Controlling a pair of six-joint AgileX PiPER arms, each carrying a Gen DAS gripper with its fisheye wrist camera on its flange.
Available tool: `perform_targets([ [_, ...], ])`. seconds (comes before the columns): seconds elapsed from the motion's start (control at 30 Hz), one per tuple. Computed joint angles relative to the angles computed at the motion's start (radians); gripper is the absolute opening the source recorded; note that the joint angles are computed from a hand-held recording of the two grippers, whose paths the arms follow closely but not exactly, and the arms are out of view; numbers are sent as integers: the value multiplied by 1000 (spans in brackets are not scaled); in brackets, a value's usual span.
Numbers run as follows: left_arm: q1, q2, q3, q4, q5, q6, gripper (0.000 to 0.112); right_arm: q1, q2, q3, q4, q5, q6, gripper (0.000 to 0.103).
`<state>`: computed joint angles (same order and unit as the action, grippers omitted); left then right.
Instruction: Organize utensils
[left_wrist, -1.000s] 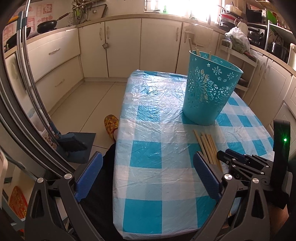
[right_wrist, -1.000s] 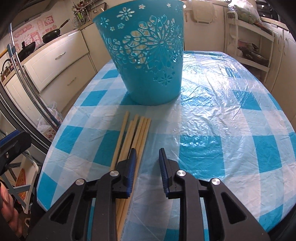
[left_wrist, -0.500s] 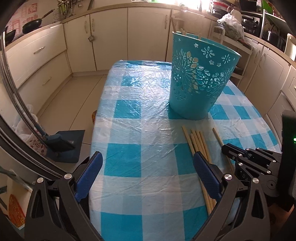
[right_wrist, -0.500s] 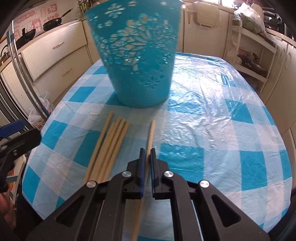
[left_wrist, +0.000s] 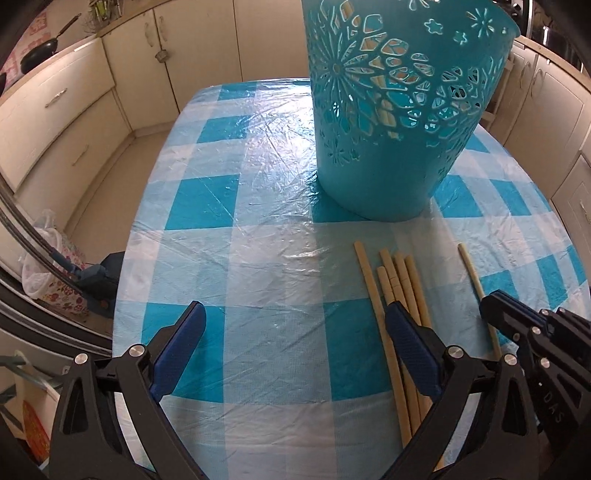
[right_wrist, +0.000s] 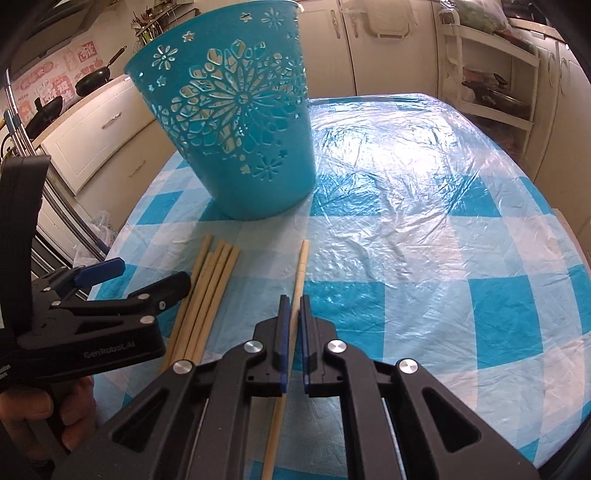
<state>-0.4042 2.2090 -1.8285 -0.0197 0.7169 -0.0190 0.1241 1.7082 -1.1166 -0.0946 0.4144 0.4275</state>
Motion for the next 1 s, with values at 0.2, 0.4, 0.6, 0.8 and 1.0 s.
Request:
perform_targets([
  [0.2,-3,29,-39,-2,16,3,88,-3,-2,3,2,-7,-8,6],
  [0.4,7,36,-60,-60,5,89,55,-5,-2,8,7,-16,-8,6],
  [0.6,23,52,-103,-133,43,185,12,0,-1,9,-16,-22,12,6],
  [0.8,26,34,-79,-158,53,237,5,5,-3,23,-54,-43,47,6],
  [1.0,31,-29,11,-162,31,282,5,14,-5,33,-108,-58,94,6],
])
